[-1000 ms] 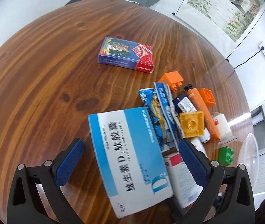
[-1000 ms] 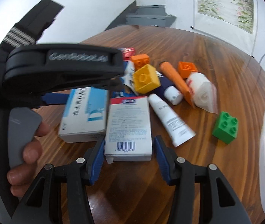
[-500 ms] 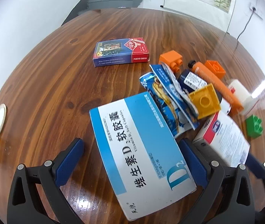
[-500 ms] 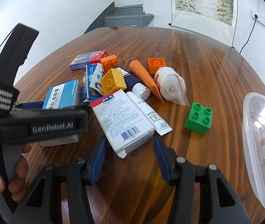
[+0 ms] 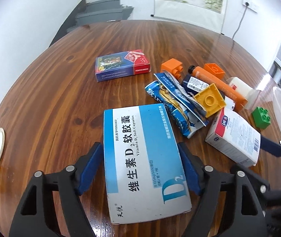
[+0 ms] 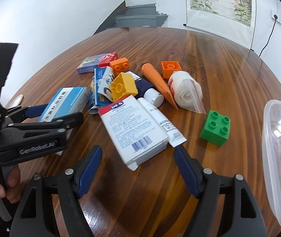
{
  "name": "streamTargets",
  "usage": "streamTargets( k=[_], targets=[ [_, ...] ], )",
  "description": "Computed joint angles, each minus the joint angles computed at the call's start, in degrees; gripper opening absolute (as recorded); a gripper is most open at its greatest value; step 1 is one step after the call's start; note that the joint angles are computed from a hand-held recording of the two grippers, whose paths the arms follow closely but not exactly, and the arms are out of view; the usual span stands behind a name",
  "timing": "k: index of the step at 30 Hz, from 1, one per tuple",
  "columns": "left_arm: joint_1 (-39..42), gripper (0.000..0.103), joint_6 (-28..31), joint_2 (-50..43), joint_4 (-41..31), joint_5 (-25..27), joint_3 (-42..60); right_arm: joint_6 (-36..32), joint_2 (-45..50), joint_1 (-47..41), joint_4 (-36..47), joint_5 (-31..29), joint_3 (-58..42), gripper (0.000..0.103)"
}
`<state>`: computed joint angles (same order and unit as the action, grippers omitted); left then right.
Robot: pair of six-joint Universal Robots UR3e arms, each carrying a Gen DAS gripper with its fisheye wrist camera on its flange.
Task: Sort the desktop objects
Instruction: 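Lift the blue-white vitamin box with the left tool while the right tool lifts the white box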
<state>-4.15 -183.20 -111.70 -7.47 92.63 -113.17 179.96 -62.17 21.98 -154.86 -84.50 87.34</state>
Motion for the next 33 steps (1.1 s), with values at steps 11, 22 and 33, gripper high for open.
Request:
streamTargets(
  k=[11, 22, 33],
  targets=[
    [3.04, 0.075, 4.86, 2.21, 2.14, -7.65, -3.58, -2.23, 1.85, -1.17, 1.64, 4.85, -3.17, 0.075],
    [3.23, 0.075, 3.93, 1.72, 1.81, -6.94, -3.02, -4.41, 1.90, 0.93, 2.10, 2.62, -3.79, 0.061],
    [1.92, 0.071, 3.70, 1.36, 3.76, -4.30, -3.78, -2.25, 3.09, 1.29, 1.96, 2.21, -5.29, 0.053]
  ],
)
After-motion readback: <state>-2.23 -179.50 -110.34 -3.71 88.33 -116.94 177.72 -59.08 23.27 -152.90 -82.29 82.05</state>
